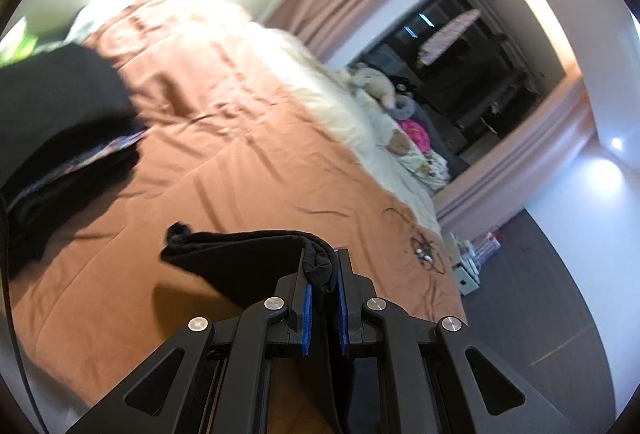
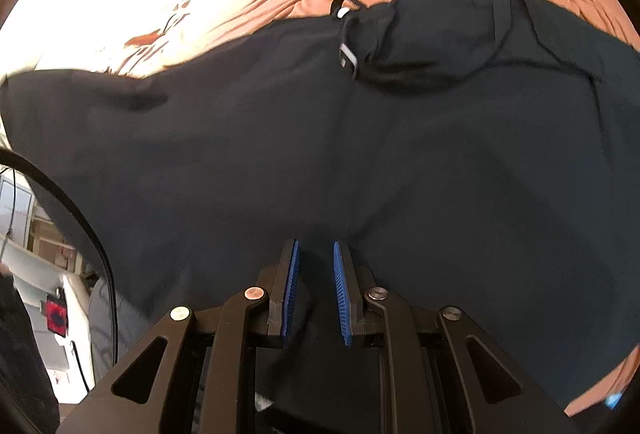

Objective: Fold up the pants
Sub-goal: 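Lift the pants with both tools and fold the left-held edge over toward the right tool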

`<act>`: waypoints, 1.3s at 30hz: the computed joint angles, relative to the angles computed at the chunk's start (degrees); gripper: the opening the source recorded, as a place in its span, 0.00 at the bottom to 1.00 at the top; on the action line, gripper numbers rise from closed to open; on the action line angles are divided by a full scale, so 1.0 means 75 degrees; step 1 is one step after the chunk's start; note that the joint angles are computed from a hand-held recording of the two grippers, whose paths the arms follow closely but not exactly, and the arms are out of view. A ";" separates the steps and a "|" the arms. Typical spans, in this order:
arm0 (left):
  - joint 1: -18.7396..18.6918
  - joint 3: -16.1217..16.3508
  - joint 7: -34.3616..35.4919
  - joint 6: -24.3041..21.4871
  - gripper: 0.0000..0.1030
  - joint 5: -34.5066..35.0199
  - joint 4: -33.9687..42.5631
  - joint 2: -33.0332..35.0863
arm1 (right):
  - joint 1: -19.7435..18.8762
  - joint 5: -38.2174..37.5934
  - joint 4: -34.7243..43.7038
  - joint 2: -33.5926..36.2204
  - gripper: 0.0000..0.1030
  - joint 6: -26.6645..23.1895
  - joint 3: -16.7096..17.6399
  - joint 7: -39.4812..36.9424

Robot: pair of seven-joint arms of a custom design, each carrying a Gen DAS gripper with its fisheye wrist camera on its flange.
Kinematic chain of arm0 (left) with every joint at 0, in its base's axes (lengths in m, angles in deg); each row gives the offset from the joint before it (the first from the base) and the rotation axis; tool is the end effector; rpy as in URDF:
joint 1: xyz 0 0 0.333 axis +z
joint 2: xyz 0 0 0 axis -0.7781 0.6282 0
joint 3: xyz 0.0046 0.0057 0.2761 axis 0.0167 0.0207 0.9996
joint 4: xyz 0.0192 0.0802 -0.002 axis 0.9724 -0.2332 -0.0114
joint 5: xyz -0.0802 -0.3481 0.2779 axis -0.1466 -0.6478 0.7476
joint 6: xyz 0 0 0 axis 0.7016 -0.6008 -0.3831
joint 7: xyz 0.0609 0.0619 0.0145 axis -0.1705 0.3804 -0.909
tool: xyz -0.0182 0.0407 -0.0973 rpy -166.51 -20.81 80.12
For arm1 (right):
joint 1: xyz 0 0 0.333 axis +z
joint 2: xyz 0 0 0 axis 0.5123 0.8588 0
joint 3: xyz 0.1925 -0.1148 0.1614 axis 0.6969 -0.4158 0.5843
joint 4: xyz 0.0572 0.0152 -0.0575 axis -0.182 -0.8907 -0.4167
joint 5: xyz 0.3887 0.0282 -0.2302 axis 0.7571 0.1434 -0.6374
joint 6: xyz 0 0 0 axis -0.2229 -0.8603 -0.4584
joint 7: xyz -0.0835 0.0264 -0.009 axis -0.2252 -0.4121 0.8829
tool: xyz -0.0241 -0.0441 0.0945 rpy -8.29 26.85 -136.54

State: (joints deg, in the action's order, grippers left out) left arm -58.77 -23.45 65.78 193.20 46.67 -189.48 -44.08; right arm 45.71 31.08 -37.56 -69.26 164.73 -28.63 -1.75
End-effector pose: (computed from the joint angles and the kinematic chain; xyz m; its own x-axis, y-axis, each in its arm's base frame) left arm 0.4570 -0.0573 0.5949 0.2788 -0.6963 0.6613 -0.3480 -0.7151 -0.6062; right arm 0.5475 0.1892 0.5043 0.5578 -0.7559 -0.3428 -0.7955 -0.3691 -0.4805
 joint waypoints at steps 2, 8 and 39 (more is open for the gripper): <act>-0.0187 0.0026 0.0235 -0.0046 0.10 0.0020 0.0501 0.0327 | -0.0013 0.0115 -0.0224 -0.0189 0.13 -0.0110 -0.0071 -0.0076; -0.0522 -0.0123 0.0850 -0.0265 0.10 -0.0039 0.1833 0.1153 | -0.0130 0.0620 -0.0645 -0.0758 0.13 -0.0300 -0.0324 -0.0302; -0.1112 -0.2176 0.2877 -0.2660 0.11 0.0469 1.0292 0.7061 | -0.2045 0.2277 -0.2334 -0.3651 0.55 -0.0560 -0.2223 -0.1908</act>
